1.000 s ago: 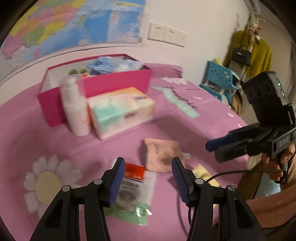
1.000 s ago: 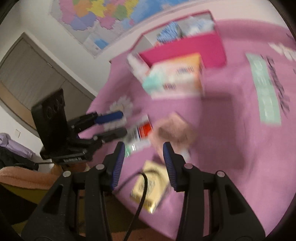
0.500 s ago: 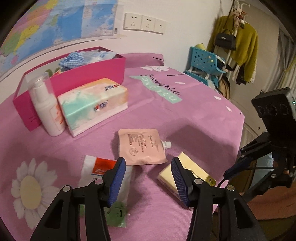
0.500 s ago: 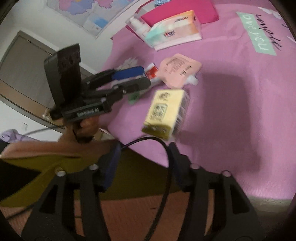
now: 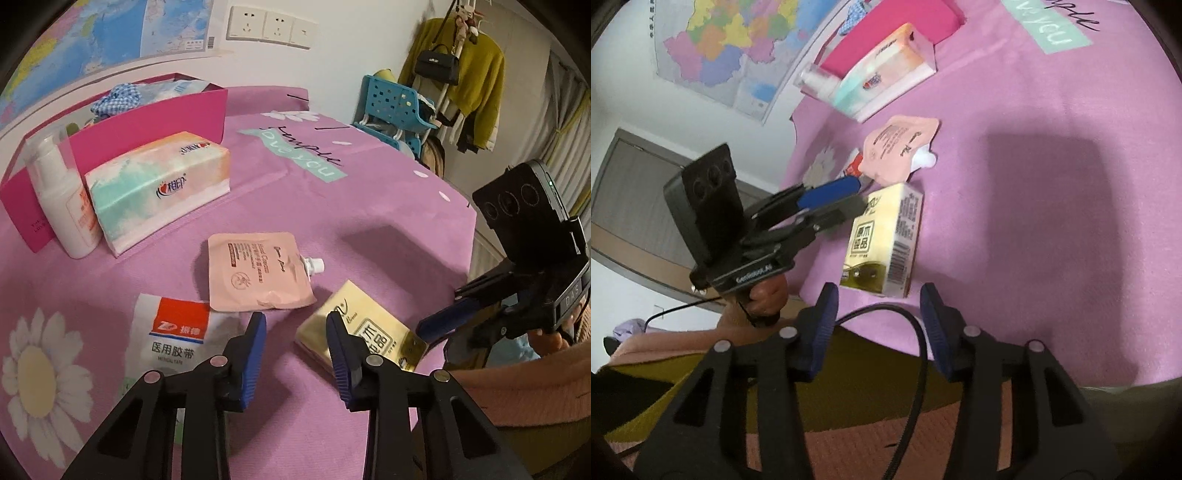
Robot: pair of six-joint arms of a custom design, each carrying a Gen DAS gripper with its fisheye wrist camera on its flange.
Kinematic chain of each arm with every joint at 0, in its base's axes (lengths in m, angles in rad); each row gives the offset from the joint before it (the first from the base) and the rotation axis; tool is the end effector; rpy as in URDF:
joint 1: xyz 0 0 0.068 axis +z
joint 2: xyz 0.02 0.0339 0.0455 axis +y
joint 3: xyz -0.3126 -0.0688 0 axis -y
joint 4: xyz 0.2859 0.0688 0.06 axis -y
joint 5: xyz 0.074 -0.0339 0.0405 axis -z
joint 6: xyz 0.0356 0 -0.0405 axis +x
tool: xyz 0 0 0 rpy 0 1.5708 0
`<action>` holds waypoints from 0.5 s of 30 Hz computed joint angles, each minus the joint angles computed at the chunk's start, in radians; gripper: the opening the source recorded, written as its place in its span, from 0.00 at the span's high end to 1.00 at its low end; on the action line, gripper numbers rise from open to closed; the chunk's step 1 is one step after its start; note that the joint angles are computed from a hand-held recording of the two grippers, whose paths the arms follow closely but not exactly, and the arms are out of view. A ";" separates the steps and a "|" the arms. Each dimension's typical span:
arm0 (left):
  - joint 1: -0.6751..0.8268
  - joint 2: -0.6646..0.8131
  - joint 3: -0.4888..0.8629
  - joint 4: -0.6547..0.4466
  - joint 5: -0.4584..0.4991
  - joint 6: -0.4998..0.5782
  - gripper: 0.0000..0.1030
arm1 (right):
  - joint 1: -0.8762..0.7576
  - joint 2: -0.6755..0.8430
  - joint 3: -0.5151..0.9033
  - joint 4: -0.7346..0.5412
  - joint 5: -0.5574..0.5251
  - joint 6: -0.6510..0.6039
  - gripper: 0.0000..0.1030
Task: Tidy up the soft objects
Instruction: 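Grasp the small yellow carton with the right gripper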
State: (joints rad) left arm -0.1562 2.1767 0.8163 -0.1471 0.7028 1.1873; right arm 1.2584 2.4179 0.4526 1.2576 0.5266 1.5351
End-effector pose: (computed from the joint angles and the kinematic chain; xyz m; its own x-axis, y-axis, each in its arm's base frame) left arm 0.3153 -0.0729 0.0024 -0.2213 0.7512 -0.6219 0.9738 0.1357 -0.1827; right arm 0.1029 0.2604 -0.0346 -0.7120 0.6066 -0.3536 0.1745 0.6407 0.7477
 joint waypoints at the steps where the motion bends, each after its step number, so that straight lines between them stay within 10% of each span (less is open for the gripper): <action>1: 0.003 -0.002 -0.001 -0.009 -0.002 0.013 0.67 | -0.001 0.004 0.004 0.012 -0.005 -0.013 0.60; 15: -0.011 -0.002 -0.013 -0.020 0.005 -0.002 0.67 | -0.131 -0.004 0.107 -0.160 -0.036 -0.153 0.77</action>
